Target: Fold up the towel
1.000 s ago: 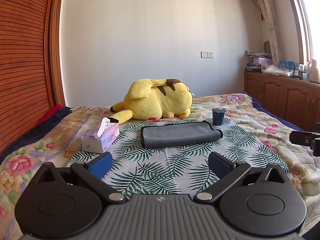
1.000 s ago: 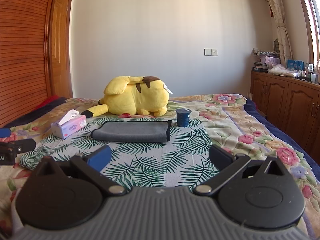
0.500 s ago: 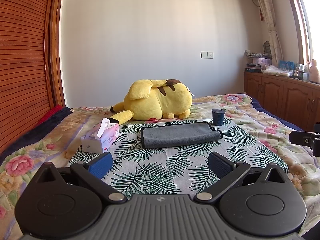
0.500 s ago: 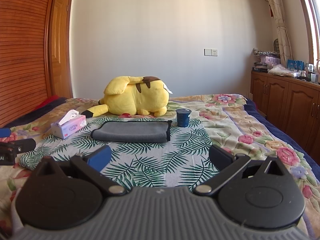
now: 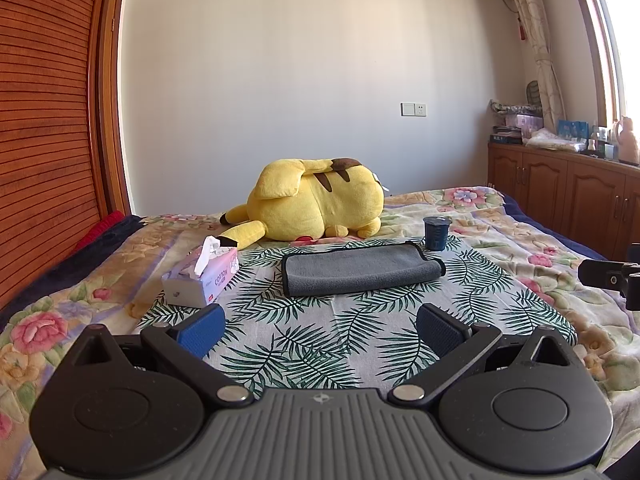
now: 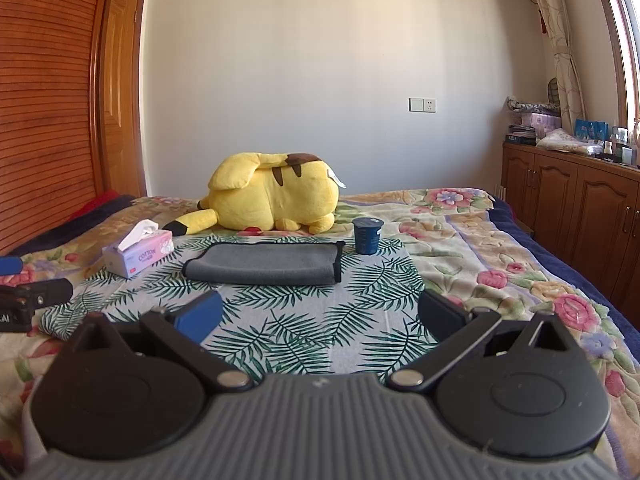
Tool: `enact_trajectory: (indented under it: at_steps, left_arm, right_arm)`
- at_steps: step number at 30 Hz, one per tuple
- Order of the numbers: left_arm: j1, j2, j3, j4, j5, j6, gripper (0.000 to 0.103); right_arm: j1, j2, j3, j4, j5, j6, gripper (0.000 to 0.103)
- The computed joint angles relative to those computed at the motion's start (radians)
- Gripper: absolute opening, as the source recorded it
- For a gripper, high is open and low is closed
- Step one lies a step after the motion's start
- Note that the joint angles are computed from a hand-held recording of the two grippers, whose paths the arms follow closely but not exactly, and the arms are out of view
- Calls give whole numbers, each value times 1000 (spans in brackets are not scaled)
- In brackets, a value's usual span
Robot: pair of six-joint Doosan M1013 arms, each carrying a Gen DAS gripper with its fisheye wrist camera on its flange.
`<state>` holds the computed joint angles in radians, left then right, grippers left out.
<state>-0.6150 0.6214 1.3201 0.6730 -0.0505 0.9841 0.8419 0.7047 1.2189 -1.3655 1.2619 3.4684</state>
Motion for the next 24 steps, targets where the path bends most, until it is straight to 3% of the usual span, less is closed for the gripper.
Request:
enact_trajectory:
  at_steps: [19,24]
  left_arm:
    - [0,0,0,7,0,-7,87]
    - [-1,0,1,-47,0,48,87]
  right_arm:
    - [0,0,0,0,0,-1,103]
    - [0,0,0,0,0,0,103]
